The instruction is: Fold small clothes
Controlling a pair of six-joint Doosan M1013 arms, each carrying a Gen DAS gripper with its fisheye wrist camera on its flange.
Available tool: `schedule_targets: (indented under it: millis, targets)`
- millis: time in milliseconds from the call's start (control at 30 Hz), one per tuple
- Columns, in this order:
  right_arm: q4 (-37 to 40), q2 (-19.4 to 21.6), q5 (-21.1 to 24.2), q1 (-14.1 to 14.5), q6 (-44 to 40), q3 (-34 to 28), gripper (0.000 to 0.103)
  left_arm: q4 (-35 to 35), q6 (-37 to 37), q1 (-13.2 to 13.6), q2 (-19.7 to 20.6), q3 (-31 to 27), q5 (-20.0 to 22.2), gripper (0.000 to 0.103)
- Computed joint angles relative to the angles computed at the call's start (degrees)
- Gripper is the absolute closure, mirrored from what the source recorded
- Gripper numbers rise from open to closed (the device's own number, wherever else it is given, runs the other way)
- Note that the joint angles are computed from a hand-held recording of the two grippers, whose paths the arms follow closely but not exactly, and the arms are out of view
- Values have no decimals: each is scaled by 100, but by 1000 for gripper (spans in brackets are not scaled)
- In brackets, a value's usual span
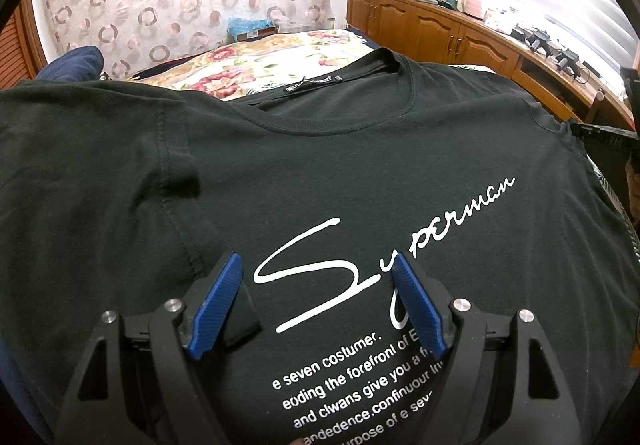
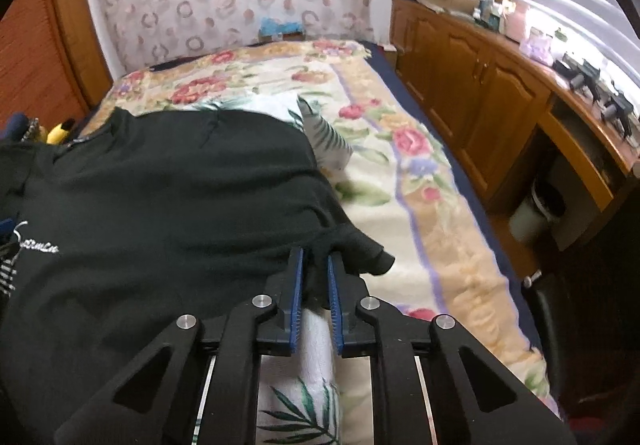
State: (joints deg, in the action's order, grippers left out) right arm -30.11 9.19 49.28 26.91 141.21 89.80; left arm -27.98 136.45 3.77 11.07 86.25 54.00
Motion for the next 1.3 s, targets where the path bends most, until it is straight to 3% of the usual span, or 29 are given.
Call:
schedule_targets:
  millis: [267, 433, 600, 933, 1100, 1167, 1300]
  targets:
    - [-355, -133, -528, 131, 169, -19, 99, 35, -115, -7, -5, -4, -30, 25]
    - [159, -54, -792, 286, -695, -228, 99, -441, -99, 121, -68, 6, 12, 25]
    - [826, 146, -658, 424, -1510, -360, 99, -824, 264, 163, -252, 89, -179, 25]
    - [1063, 287, -571, 569, -1395, -294, 98, -1508, 676, 207, -451, 170, -198, 25]
    - [749, 189, -475, 627, -1049, -283, 81, -1577, 814, 217, -520, 223, -176, 25]
    - [491, 130, -417, 652, -862, -287, 64, -1588, 847, 224, -530, 234, -147, 25]
    - [-116, 5, -330, 640, -389, -260, 57, -1593, 836, 221, -537, 250, -104, 25]
